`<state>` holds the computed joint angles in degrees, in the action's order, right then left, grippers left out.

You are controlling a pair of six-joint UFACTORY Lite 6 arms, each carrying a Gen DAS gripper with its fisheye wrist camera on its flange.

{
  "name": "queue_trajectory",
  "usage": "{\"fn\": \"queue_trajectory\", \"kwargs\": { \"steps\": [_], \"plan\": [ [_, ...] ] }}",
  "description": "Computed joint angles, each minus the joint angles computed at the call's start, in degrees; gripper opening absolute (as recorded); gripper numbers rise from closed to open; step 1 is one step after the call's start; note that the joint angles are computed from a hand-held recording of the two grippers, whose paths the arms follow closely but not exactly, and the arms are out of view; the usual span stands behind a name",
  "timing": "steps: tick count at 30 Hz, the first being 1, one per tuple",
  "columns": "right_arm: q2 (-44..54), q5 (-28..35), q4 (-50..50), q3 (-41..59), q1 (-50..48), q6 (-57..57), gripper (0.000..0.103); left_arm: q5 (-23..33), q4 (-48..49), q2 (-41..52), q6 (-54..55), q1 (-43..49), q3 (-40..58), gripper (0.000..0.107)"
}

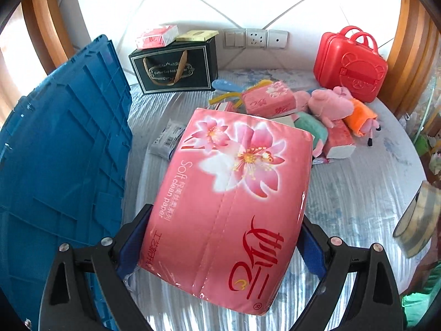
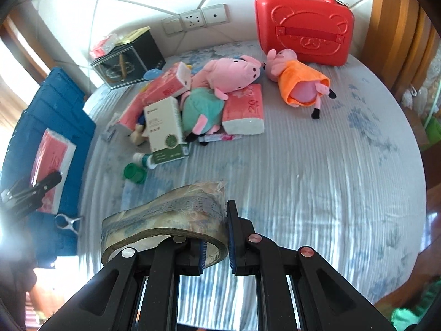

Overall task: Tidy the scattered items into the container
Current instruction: 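Lift the pink tissue pack with the left tool while the right tool lifts the tape roll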

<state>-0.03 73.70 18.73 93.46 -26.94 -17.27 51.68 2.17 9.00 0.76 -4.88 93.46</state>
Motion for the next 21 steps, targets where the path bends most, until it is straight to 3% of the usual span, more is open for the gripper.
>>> {"fn": "queue_trajectory", "kwargs": {
  "steps": [10, 21],
  "plan": [
    [-1.2, 8.4, 3.2, 9.4, -3.5, 0.2, 0.012, 5.7, -1.6, -1.4, 0.3, -1.1, 6.3, 0.095],
    [5.8, 14.8, 8.1, 26.1, -8.1, 0.4, 0.012, 11.2, 0.1, -2.8, -1.5, -2.5, 14.2, 0.095]
  ]
}}
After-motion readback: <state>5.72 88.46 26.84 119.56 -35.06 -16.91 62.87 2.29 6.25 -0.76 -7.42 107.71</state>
